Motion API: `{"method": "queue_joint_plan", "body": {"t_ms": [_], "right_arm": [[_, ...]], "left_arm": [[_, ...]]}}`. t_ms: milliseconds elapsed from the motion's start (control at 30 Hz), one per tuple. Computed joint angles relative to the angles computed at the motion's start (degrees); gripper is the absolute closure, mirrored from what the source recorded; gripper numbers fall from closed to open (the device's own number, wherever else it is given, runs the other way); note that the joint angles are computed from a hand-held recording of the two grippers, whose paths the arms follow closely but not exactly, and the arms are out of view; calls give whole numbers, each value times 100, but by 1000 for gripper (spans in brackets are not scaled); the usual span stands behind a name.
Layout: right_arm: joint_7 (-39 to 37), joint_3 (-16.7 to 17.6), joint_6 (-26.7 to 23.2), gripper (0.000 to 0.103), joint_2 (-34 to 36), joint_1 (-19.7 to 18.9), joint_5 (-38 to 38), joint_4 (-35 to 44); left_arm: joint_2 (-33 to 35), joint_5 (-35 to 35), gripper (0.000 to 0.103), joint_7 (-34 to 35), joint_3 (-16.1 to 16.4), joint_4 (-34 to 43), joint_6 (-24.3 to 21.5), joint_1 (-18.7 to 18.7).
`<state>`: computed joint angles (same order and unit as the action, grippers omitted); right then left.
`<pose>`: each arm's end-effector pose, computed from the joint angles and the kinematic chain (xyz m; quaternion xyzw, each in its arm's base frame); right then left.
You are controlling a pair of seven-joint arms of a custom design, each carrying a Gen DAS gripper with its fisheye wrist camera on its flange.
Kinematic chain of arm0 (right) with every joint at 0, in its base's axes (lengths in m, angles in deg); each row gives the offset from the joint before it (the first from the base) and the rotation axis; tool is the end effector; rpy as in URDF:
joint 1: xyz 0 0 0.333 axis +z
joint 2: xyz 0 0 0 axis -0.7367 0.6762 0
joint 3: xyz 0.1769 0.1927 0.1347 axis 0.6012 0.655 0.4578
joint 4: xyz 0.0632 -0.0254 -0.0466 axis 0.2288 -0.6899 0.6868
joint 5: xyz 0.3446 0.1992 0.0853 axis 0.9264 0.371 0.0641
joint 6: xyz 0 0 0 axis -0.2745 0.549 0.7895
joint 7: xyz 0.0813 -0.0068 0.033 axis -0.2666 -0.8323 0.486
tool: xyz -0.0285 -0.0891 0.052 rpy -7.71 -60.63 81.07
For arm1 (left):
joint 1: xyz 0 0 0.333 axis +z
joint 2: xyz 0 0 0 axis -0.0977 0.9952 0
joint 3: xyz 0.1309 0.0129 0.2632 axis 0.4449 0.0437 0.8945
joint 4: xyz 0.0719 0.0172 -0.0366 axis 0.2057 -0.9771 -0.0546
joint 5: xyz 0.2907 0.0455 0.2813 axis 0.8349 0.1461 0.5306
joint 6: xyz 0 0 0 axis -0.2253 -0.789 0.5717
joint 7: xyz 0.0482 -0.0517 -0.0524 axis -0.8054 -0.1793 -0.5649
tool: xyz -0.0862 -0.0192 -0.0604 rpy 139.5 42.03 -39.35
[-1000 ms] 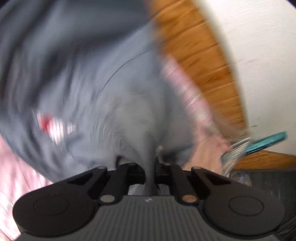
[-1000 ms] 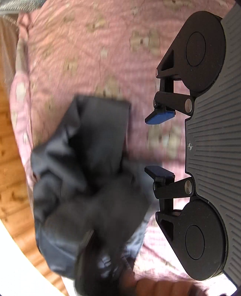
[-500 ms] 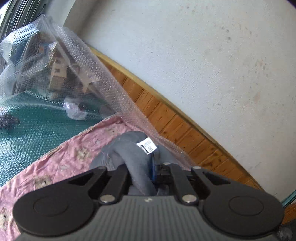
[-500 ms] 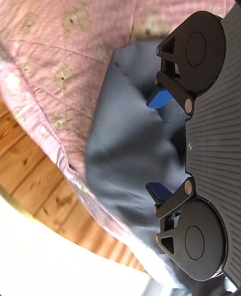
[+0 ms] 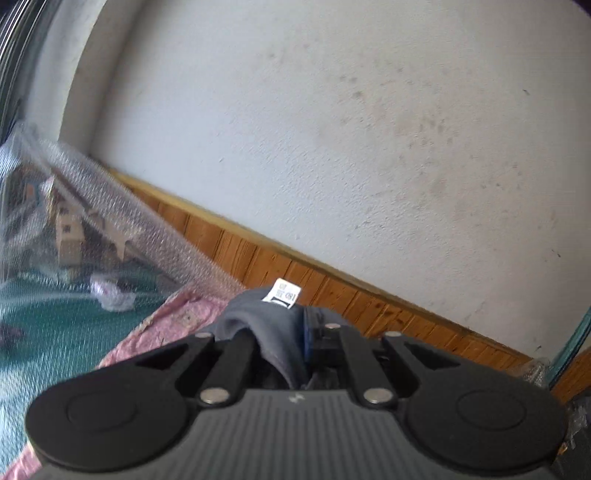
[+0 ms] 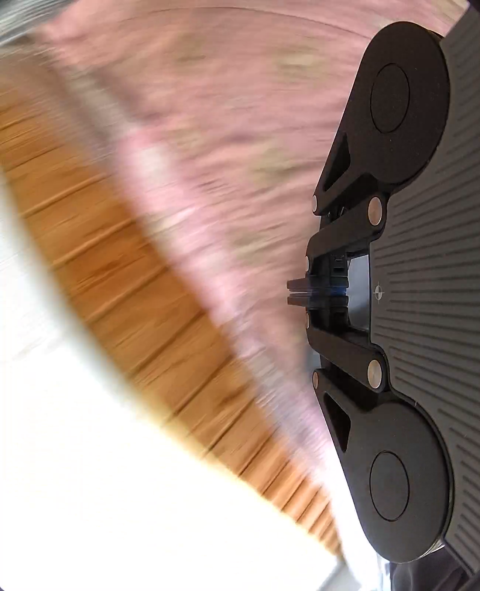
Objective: Fold clothes
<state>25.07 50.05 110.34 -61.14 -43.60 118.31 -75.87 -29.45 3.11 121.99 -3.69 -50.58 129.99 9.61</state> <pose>0.6266 -0.0002 0.5615 -0.4302 0.7549 -0.1614 0.4680 0.5543 0.1747 0.7997 -0.6339 0.5434 -0.4933 0.2440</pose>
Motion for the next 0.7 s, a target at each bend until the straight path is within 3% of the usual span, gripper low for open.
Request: {"method": "queue_joint_plan", "body": {"t_ms": [33,67,100,167,300,400,433,467,500,600,700], "right_arm": [[-198,-9,-357,97,-56,-48,300,132],[-281,-39,-840,83,-60,-77,618,263],[-363,-62,-1323,51,-57,-101,1045,304],[-235,-37,-1736,27,8,-60,1390,159],[1158,22,-1507,31,65,106,702,-626],[1155,152,-587,35,291,168,1127,-859],[824,234,-431,36,400,137,1426,-774],[480,383,-313,59,515,36,1694,-654],[413,332,-321,103,592,77,1560,-531],[472,307,-79,103,576,80,591,-263],[206,279,340,103,66,47,4,50]], "left_arm": [[60,-63,98,33,2,141,1,-3],[124,-125,98,63,-2,287,0,0],[166,-118,98,19,-12,347,21,13],[222,-16,98,-284,-46,362,72,35],[100,389,98,-663,-99,81,-10,38],[-39,542,98,-679,-73,-142,-82,25],[-81,567,98,-661,-55,-196,-121,22],[-95,627,98,-676,-46,-221,-140,15],[-90,671,98,-702,-28,-213,-147,19],[-72,716,98,-741,33,-163,-140,60],[99,529,98,-737,84,191,40,116]]}}
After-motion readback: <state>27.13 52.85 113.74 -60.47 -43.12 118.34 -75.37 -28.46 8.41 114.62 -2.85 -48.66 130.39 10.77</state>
